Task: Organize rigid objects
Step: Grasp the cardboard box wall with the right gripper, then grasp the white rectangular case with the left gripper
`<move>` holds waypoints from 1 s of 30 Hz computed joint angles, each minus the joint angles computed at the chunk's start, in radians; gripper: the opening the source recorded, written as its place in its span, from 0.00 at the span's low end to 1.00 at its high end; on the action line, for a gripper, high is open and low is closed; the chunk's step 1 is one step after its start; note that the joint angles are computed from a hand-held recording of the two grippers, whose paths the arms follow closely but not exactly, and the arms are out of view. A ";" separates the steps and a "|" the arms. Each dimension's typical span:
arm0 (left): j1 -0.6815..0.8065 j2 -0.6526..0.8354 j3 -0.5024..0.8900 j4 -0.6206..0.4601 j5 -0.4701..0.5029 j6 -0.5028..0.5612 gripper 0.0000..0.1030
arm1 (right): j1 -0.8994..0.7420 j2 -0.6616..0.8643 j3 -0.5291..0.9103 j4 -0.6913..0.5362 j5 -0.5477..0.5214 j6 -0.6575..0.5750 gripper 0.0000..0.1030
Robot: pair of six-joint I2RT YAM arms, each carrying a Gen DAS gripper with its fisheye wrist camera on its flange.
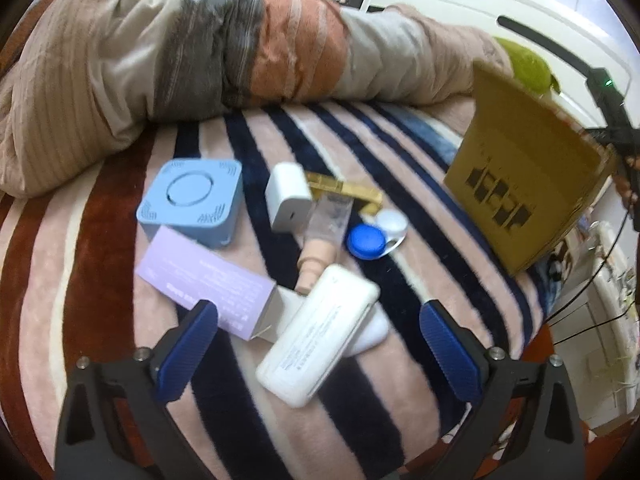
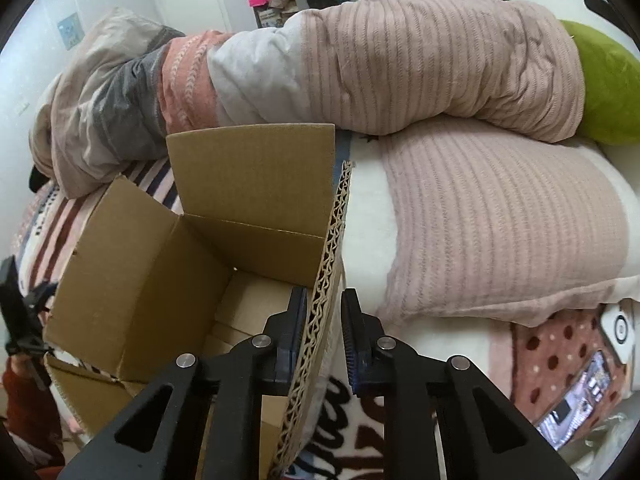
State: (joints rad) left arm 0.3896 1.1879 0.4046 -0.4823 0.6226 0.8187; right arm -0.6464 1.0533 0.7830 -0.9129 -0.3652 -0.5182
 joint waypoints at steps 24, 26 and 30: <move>0.103 0.123 -0.038 -0.005 0.027 0.214 0.35 | 0.003 -0.037 -0.014 -0.013 -0.008 -0.001 0.11; 0.080 0.171 -0.034 0.043 0.035 0.162 0.42 | 0.003 -0.039 -0.016 -0.012 -0.007 -0.003 0.11; 0.093 0.213 -0.003 0.023 0.106 0.130 0.31 | -0.001 -0.038 -0.017 -0.013 -0.009 -0.005 0.11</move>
